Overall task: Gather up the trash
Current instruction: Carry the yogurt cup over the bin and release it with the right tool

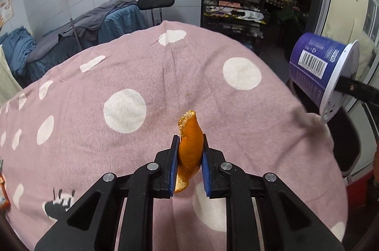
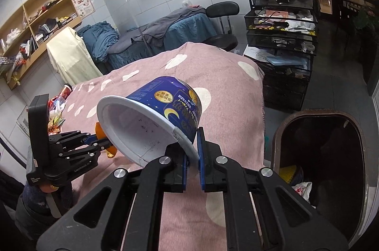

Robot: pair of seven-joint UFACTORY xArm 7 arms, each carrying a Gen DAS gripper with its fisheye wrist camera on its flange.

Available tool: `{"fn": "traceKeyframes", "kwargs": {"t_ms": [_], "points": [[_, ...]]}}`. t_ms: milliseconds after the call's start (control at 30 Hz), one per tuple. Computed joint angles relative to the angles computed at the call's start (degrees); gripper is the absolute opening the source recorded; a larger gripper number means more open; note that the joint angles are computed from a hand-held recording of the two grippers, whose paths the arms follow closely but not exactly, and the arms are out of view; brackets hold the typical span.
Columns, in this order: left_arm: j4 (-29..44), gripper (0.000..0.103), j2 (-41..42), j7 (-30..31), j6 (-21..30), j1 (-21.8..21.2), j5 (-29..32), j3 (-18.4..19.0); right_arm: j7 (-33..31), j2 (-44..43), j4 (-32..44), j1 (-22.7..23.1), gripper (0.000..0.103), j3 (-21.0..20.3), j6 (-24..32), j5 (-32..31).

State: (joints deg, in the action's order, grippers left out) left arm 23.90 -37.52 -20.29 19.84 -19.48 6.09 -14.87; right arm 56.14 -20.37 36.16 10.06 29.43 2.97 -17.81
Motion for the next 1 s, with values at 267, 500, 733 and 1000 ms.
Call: {"fn": "traceKeyframes", "kwargs": {"t_ms": [267, 500, 733, 1000], "points": [[-3.80, 0.017, -6.99, -4.59, -2.39, -3.55, -3.52, -0.49, -0.83, -6.28, -6.36, 3.19, 0.009, -2.09, -2.17, 4.04], [-5.56, 0.018, -11.25, -8.74, -3.13, -6.27, -4.87, -2.24, -1.27, -12.21, -11.65, 5.92, 0.009, -3.26, -2.06, 8.17], [-5.68, 0.018, -11.96, -12.42, -5.91, -9.37, -5.61, -3.32, 0.41, -19.66, -17.54, 7.93, 0.009, -4.09, -0.49, 11.24], [-3.68, 0.018, -7.26, -14.33, -10.13, -12.01, -5.29, -4.62, 3.46, -26.91, -23.15, 8.97, 0.009, -5.49, 4.31, 12.60]]}}
